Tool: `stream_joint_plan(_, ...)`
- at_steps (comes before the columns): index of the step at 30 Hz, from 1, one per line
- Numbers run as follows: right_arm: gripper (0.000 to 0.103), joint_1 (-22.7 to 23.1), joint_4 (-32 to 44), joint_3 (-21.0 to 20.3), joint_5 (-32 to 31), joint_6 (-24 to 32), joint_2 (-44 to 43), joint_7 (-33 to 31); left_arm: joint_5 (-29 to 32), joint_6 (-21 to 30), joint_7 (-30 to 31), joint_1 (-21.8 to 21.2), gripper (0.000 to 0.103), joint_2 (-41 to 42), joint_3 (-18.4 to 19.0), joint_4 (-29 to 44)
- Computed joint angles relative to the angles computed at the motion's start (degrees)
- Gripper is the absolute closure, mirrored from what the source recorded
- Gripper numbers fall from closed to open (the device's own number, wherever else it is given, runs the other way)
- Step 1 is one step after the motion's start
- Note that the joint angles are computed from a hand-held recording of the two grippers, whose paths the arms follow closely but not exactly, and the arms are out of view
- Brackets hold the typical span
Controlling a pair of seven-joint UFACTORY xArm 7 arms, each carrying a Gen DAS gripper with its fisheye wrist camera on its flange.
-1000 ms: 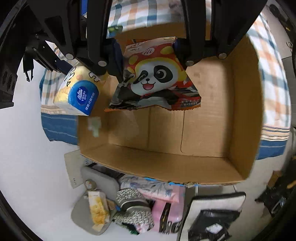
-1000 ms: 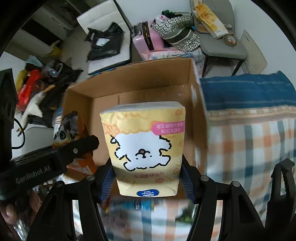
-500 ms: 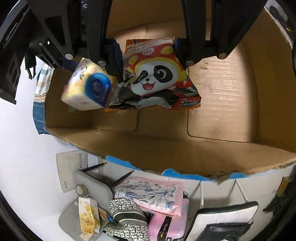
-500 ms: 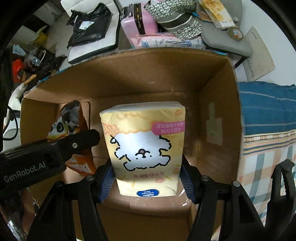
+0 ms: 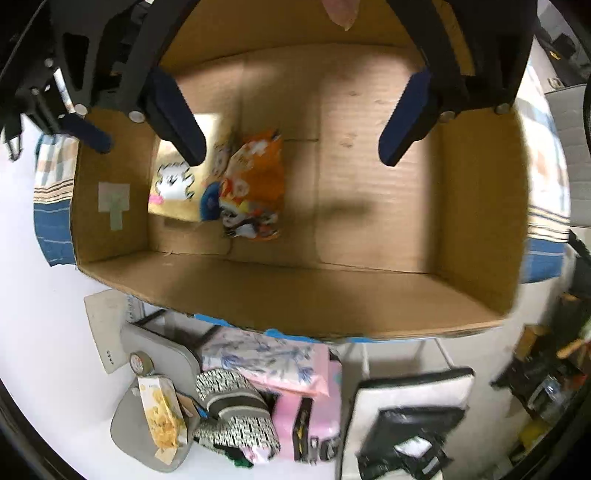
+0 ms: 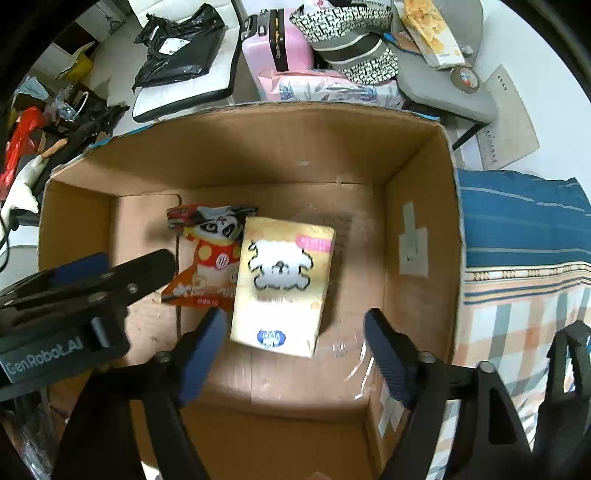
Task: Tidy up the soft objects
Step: 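Carry both items into the cardboard box and open both tools, then grasp the lilac sock with left tool while right tool grasps green snack bag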
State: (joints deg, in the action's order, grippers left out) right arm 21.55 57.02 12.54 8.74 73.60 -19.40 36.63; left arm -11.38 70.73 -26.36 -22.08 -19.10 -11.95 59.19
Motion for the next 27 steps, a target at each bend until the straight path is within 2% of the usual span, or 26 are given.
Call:
stream_joint_plan(2, 0.002, 0.35, -0.49, 0.95, -0.95, 0.35, -1.95, 1.36, 2.12, 0.44, -0.89, 0.07, 0.007, -3.14, -0.72, -1.21)
stream_joint_plan(3, 0.001, 0.61, -0.5, 1.53, -1.3, 0.67, -2.75, 2.23, 2.94, 0.86, -1.09, 0.05, 0.007, -4.28, -1.02, -1.51)
stream_joint_plan(13, 0.001, 3.48, 1.31, 6.55, -3.01, 5.23, -10.28, 11.39, 6.61, 6.06, -2.94, 0.02, 0.007, -15.02, -3.34, -2.15)
stream_joint_plan(18, 0.001, 3.61, 4.26, 9.3, -6.12, 8.42, -13.03, 14.89, 8.36, 8.15, -4.05, 0.49, 0.007, -19.55, -5.17, -0.42)
stream_joint_plan(27, 0.001, 3.43, 11.89, 13.54, -8.39, 17.13, -16.88, 18.54, 8.79, 15.4, -5.72, 1.27, 0.007, -25.71, -8.79, 4.02)
